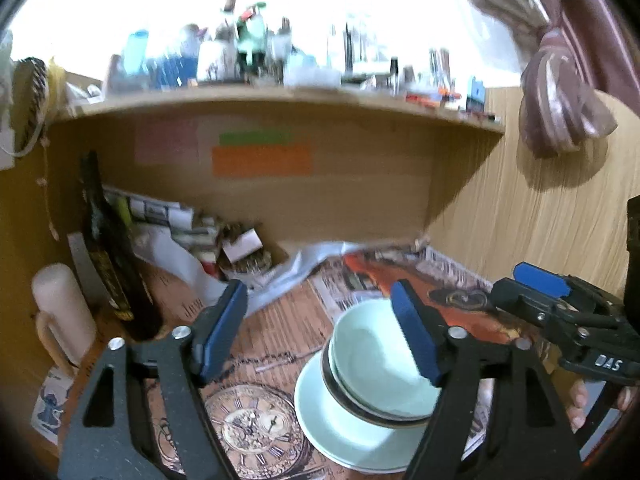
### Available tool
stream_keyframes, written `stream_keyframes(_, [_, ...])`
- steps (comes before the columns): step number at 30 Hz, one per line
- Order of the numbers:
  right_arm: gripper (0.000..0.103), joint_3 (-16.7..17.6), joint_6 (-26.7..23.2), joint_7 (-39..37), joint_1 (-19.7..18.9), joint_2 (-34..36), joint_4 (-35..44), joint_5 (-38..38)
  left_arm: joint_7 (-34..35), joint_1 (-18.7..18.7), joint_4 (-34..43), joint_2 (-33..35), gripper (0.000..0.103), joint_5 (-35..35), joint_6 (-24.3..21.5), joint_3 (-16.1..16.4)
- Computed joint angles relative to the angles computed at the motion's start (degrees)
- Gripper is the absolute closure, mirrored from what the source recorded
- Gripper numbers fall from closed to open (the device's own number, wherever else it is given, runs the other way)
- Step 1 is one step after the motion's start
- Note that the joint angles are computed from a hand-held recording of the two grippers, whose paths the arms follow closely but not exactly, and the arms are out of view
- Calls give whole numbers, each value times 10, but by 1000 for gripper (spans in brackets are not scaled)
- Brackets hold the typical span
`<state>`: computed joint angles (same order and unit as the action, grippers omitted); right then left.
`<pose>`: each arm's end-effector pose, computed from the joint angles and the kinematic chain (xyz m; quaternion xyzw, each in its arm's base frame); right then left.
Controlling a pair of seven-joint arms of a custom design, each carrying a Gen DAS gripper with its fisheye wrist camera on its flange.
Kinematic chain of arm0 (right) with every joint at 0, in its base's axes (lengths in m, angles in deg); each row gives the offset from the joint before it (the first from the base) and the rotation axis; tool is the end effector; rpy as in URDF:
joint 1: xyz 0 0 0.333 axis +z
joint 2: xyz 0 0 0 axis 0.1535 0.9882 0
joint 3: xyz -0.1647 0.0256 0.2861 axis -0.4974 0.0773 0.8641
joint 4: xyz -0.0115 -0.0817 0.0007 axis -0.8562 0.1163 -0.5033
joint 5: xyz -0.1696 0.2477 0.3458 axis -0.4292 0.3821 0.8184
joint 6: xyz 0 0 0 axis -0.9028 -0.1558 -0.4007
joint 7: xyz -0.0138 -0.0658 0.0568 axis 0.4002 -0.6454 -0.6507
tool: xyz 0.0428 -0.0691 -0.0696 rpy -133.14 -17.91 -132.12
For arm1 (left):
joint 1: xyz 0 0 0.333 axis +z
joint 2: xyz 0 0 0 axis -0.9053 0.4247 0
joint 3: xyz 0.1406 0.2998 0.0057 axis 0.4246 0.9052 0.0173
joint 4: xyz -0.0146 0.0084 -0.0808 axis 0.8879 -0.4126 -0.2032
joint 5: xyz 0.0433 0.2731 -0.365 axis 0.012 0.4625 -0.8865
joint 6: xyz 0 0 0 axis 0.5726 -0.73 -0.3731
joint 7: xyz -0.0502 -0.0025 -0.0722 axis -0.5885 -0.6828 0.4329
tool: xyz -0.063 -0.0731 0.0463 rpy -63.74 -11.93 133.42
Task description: Organize plates and bowls
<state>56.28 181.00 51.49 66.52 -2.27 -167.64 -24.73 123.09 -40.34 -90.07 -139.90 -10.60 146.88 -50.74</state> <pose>0.4326 0.1828 0.5573 -0.6660 0.3910 -0.2610 0.5792 0.3908 -0.1746 0.5488 -0.5442 0.5483 -0.4494 0.4485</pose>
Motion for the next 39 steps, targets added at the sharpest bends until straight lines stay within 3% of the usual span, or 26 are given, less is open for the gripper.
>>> stream_keyframes(4, [19,-13,16,-3,12,-17,-10,-25,-25,29,-21,-69,12,-23,12,-39])
stream_keyframes(7, [15,-29,20,1,27,-27,-15,-38,-37,30,-30,-100,7,-24,7,-49])
stream_keyframes(13, [4,-11,49,23,4,-29,-31,-50,-73,44,-40,-149,3,-20,-5,-76])
stream_keyframes(39, [0,64,90,166,-118,-9,-47,-166,-129,31,-42,-167,0,31,-11,-83])
